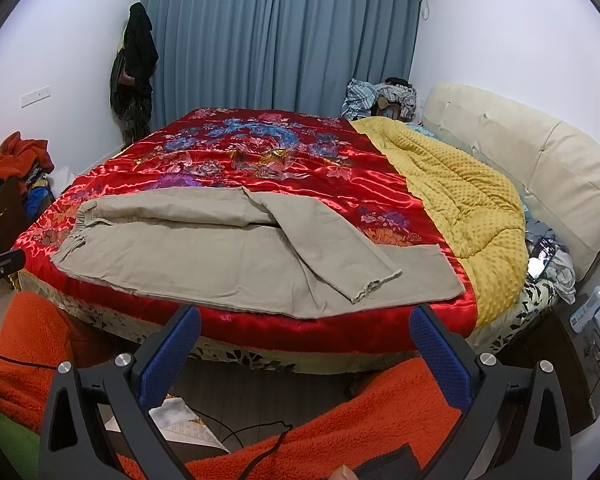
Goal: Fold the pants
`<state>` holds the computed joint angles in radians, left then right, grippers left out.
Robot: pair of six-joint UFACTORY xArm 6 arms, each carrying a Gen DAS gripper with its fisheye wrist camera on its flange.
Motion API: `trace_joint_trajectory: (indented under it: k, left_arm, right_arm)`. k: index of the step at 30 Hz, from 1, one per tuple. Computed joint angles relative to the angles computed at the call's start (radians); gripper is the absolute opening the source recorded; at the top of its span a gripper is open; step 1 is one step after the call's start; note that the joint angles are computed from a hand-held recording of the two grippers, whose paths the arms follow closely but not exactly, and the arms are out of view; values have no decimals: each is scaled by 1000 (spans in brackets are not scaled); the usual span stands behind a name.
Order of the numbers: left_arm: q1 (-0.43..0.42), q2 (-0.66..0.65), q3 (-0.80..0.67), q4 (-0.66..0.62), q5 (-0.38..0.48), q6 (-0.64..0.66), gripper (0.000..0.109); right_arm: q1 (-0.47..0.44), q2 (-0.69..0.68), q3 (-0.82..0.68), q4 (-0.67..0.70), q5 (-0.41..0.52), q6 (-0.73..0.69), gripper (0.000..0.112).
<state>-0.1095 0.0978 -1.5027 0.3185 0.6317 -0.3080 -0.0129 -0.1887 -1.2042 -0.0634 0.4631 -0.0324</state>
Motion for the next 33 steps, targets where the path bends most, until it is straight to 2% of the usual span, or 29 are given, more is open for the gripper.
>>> trace_joint_trajectory:
  k: [33]
  left_arm:
    - [-9, -1, -12, -5, 26, 8, 102]
  right_arm:
    - [9, -6, 15, -4, -1, 8, 103]
